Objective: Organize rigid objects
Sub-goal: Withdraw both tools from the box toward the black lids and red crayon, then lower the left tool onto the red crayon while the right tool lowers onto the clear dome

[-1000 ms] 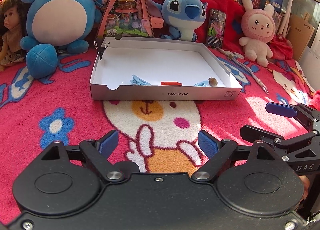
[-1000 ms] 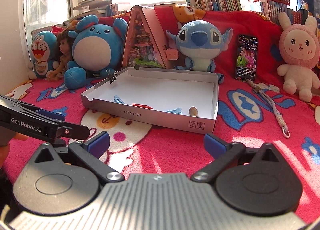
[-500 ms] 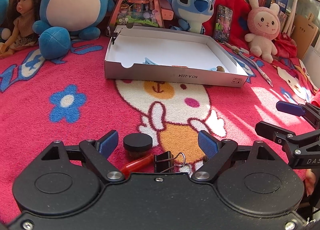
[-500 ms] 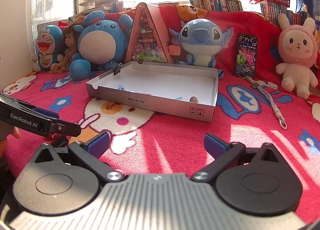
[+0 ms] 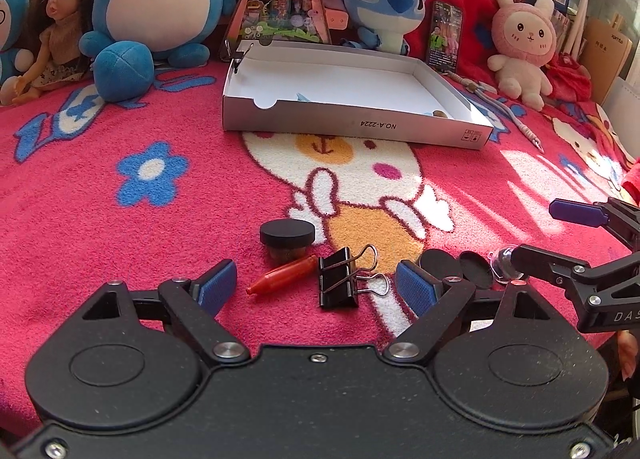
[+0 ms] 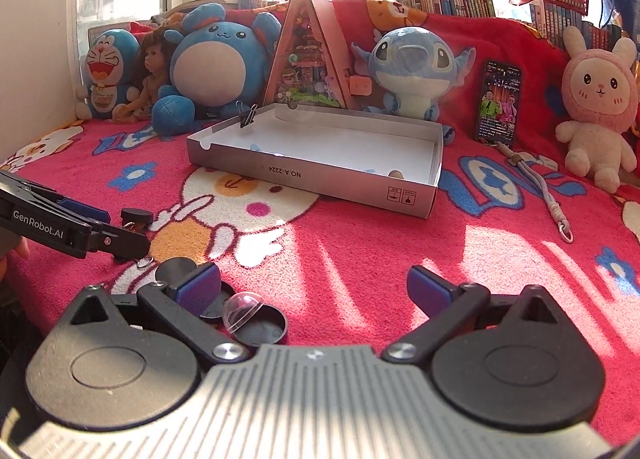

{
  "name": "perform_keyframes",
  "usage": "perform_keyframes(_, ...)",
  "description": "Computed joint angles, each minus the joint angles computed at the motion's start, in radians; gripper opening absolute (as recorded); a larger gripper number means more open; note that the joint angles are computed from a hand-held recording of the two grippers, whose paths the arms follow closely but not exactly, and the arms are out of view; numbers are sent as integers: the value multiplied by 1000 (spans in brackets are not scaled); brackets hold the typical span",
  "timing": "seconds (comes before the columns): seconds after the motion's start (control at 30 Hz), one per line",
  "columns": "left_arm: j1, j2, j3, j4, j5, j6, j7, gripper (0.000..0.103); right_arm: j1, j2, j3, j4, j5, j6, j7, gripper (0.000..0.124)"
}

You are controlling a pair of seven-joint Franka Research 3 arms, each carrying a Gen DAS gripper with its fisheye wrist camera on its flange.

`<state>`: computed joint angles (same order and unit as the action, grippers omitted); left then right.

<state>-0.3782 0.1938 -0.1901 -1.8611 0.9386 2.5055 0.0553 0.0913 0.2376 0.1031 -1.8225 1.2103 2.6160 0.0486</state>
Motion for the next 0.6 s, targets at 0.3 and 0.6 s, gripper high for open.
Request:
perform_keyframes(0.3, -20, -2, -11, -5, 27, -28, 21, 76, 5, -36, -15, -55, -34, -51, -9, 88)
perform_keyframes(0.6, -24, -10, -15, -15, 44, -25, 22, 57, 17, -32, -16, -61, -56, -36, 24, 72)
